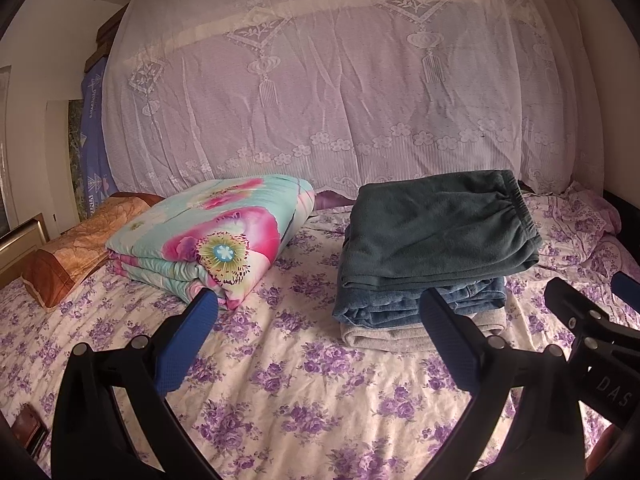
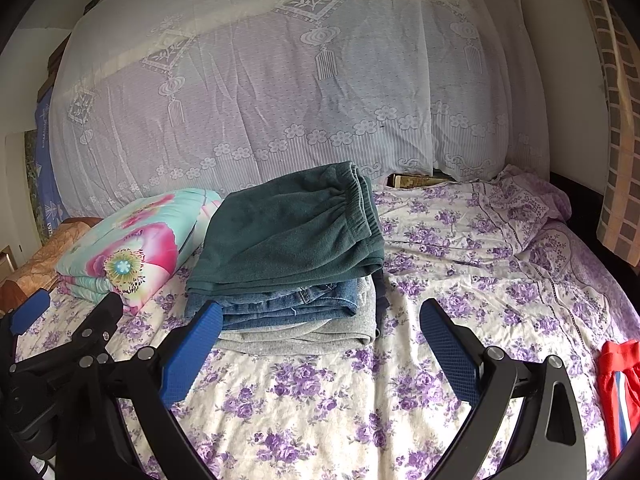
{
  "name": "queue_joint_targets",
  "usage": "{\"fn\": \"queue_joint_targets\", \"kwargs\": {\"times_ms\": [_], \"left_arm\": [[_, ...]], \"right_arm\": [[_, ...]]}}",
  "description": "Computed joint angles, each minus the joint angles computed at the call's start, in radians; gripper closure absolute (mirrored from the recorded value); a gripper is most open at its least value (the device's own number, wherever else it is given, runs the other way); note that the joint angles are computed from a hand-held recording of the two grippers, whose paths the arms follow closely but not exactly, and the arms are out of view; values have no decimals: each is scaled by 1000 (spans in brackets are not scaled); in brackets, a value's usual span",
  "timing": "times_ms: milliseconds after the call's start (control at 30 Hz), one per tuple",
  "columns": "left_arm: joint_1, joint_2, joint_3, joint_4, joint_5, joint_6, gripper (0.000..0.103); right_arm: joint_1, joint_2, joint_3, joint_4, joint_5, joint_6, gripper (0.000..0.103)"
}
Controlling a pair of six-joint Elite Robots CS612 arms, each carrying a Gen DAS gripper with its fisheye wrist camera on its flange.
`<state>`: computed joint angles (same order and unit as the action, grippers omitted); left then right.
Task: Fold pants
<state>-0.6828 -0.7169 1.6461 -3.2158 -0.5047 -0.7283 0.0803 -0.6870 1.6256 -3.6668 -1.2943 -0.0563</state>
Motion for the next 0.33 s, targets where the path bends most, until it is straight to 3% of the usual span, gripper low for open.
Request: {"fn": "queue_joint_targets", "kwargs": {"times_ms": [333], "left_arm": [[10, -8, 7, -25, -68, -17, 5]], "right_arm": [[2, -1, 3, -4, -1, 14, 3]]}}
